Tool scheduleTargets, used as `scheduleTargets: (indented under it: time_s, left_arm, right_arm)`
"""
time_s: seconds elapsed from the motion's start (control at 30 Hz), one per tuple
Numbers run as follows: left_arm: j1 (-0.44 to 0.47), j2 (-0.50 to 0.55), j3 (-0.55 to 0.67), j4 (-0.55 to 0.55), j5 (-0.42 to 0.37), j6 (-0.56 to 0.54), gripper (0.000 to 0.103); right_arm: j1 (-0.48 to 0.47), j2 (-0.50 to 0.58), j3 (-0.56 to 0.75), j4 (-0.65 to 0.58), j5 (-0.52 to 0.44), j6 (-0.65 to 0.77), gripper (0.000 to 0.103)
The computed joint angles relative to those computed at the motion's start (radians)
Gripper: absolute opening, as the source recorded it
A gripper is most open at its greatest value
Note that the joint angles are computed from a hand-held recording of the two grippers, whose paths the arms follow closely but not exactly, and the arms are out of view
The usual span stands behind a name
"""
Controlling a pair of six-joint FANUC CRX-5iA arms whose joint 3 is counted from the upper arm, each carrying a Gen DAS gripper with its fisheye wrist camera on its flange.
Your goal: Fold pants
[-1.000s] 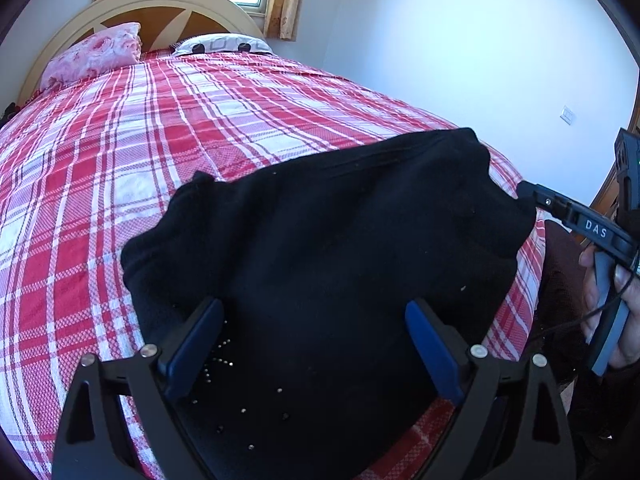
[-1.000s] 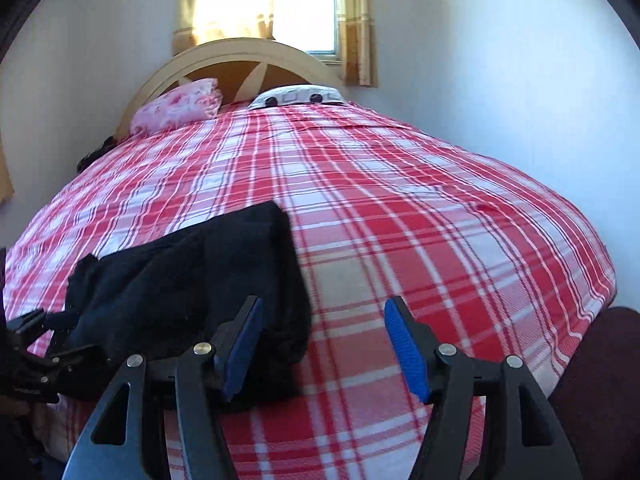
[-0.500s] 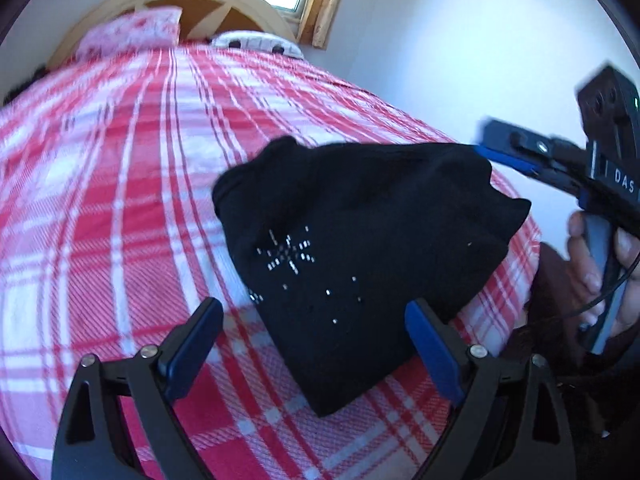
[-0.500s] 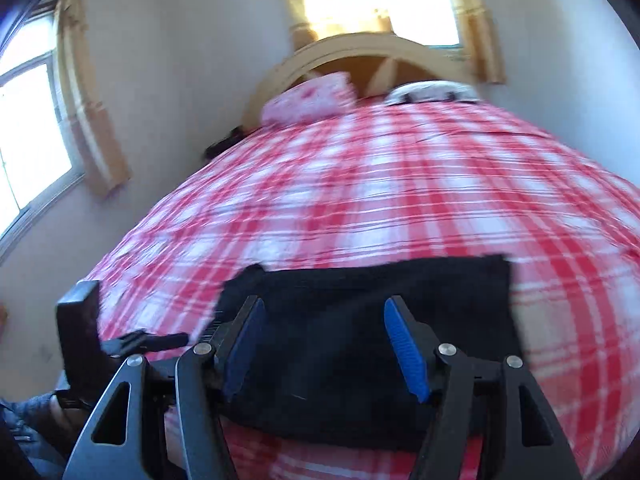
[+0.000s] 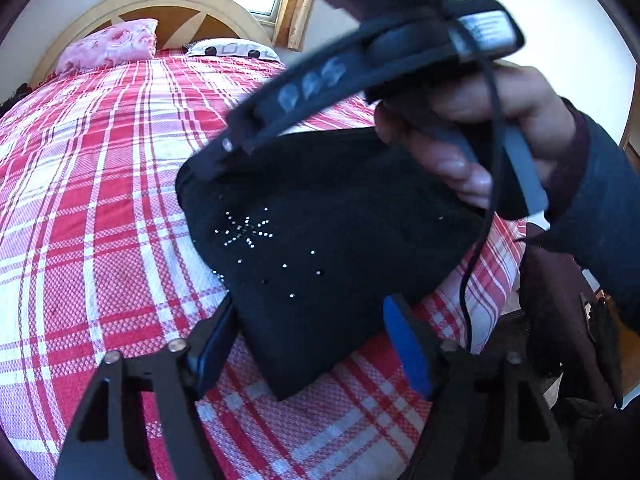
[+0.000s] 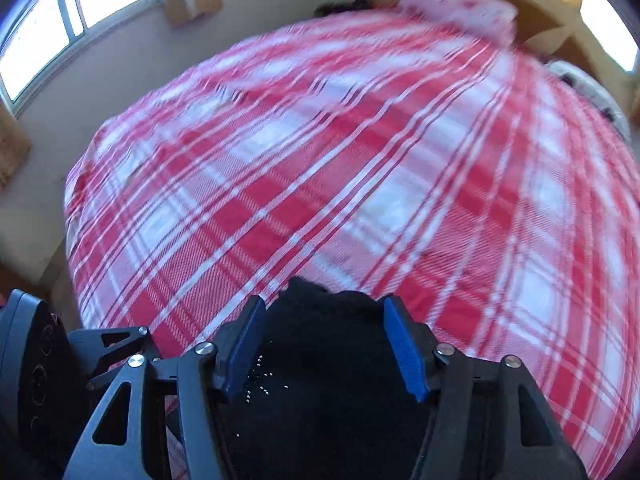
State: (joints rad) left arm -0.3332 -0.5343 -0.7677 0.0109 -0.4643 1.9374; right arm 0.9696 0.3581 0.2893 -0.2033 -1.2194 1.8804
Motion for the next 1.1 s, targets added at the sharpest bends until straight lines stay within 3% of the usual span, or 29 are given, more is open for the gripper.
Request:
scheduleTargets:
  time_s: [0.07,0.13,0.23,0.3,0.4,0.47,0.53,0.63,0.7,0.77,0.83,0.9,1.03,1.1]
  left_arm:
    - [0.014,-0.007,-0.003,-0.001,-0.010,-0.004,0.056]
    - [0.040,-0.028,-0.031,0.059,0.002,-0.058,0.042]
    - [0.058,-0.043,-0.042,0.088,-0.012,-0.094,0.029]
    - [0.054,-0.053,-0.028,0.050,-0.037,-0.055,0.024]
    - [0.057,-0.057,-0.029,0.042,-0.053,-0.045,0.024]
    - [0.053,-0.057,-0.027,0.040,-0.056,-0.039,0.024]
    - [0.045,-0.051,-0.015,0.023,-0.066,-0.024,0.028]
    - [0.043,-0.052,-0.010,0.018,-0.074,-0.008,0.036]
    - [0.034,-0.064,0.005,-0.029,-0.094,0.044,0.044]
    - [0.017,-0.078,0.025,-0.096,-0.118,0.104,0.046]
    - [-0.012,-0.082,0.058,-0.195,-0.142,0.195,0.059]
    - [-0.051,-0.067,0.098,-0.290,-0.159,0.277,0.063]
    - [-0.072,0.017,0.171,-0.353,-0.212,0.288,0.071]
    - [-0.033,0.068,0.186,-0.292,-0.238,0.215,0.073]
  right_arm:
    - [0.003,0.037,0.036,0.001,-0.055,0.028,0.020]
    - [-0.004,0.049,0.056,-0.025,-0.078,0.043,0.011]
    - [0.001,0.032,0.046,-0.037,-0.063,0.052,0.008]
    - [0.007,0.018,0.040,-0.039,-0.028,0.029,0.007]
    - [0.008,0.015,0.057,-0.079,-0.010,0.048,0.007]
    - [0.030,0.032,0.047,-0.039,0.008,0.037,0.008]
    - [0.041,0.044,0.021,-0.003,0.026,0.020,0.013]
    - [0.032,0.016,-0.036,0.018,0.075,-0.035,0.046]
    - [0.010,-0.067,-0.113,0.013,0.156,-0.094,0.047]
    - [-0.023,-0.149,-0.164,-0.026,0.180,-0.117,0.049]
    - [-0.063,-0.242,-0.228,-0.048,0.199,-0.129,0.051]
    - [-0.102,-0.335,-0.309,-0.050,0.223,-0.148,0.051]
    - [-0.186,-0.442,-0.431,-0.018,0.258,-0.237,0.051]
    - [-0.227,-0.456,-0.487,0.052,0.282,-0.346,0.051]
